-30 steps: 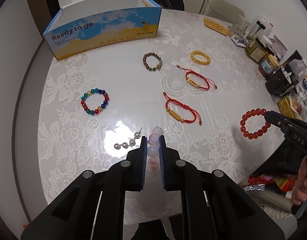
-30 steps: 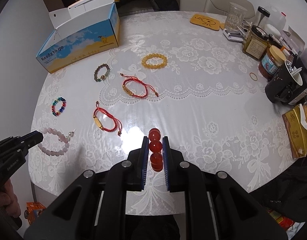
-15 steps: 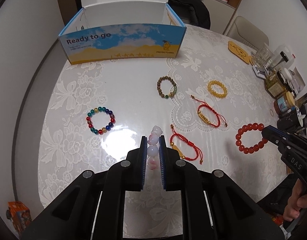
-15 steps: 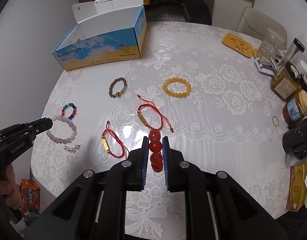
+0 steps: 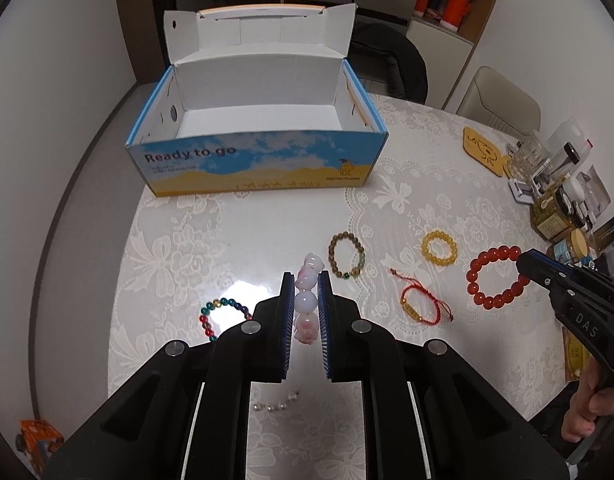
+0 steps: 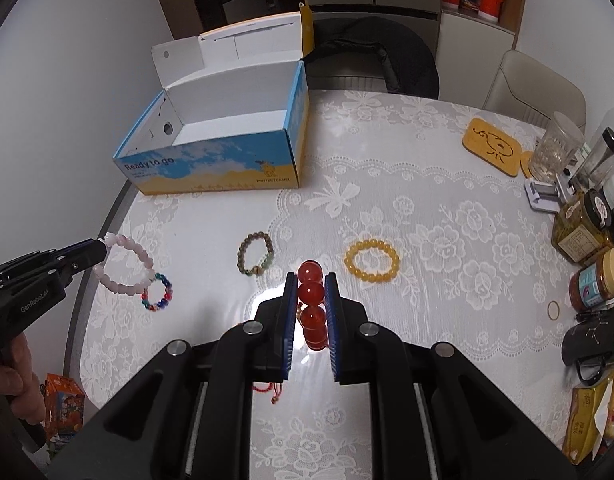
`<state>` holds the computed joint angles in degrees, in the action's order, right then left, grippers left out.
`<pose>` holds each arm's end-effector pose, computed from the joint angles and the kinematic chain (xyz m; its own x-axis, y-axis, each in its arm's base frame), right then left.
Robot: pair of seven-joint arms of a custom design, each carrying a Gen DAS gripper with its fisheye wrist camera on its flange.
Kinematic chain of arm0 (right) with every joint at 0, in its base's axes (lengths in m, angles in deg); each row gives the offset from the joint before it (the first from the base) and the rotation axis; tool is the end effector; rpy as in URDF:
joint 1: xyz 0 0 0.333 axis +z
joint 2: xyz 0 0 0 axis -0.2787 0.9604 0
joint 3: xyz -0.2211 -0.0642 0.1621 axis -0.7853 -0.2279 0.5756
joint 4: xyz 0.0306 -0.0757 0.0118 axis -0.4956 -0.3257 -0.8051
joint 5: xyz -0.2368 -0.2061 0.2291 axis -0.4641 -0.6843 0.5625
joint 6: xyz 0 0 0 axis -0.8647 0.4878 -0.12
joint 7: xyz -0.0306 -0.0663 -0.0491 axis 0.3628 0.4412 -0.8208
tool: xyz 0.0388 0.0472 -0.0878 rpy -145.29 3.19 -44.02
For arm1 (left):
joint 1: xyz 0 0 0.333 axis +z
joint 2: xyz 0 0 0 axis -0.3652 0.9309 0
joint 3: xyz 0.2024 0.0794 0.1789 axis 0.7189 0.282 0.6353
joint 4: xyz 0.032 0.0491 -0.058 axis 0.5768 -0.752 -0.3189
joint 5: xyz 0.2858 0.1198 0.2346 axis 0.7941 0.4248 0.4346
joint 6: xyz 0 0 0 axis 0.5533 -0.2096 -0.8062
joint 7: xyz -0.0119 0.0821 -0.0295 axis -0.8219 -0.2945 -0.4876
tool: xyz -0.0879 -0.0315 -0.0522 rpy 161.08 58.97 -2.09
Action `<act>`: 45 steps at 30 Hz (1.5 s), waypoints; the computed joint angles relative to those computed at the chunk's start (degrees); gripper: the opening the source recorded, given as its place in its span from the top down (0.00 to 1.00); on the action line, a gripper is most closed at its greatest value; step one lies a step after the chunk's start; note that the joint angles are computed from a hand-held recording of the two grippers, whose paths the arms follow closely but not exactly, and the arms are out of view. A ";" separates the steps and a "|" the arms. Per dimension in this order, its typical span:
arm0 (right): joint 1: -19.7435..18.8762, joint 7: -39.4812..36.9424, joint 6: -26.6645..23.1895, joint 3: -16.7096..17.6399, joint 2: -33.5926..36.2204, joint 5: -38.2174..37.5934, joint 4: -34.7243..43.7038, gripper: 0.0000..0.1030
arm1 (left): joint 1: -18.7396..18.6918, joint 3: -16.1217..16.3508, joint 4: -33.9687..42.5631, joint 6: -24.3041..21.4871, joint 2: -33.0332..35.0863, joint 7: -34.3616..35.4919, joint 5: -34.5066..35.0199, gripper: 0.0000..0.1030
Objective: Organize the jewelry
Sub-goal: 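Lift both held bracelets and carry them over the open white box, then lower both bracelets into the box and open both tools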
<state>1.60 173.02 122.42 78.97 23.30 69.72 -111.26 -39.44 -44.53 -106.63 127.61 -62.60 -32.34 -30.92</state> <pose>0.4183 0.1257 0.5044 0.1260 -0.9841 -0.1253 -0.8598 -0.0453 -0.5086 0.4176 -0.3369 0.5140 -0.0494 -0.9944 0.0934 -0.8792 -0.0011 -0.4764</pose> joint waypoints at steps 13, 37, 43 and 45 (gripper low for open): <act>-0.46 2.06 0.42 2.97 14.75 -2.28 18.87 0.87 | 2.78 4.62 12.81 1.00 8.39 10.68 -1.69 0.90; 0.28 2.73 -13.19 6.10 54.38 -3.01 66.87 0.87 | 5.88 11.43 37.44 -4.69 29.38 22.81 -7.60 0.90; 1.15 3.25 -20.47 5.69 65.76 -3.59 80.91 0.87 | 6.53 12.36 44.01 -8.02 36.32 24.95 -9.37 0.90; 1.45 3.35 -24.02 5.50 70.40 -3.36 87.17 0.87 | 6.55 12.64 47.09 -9.76 39.00 25.60 -9.65 0.90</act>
<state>3.05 176.37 98.41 84.47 93.69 66.36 -24.09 -32.89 -31.88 -59.54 117.85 -23.60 -6.73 -40.57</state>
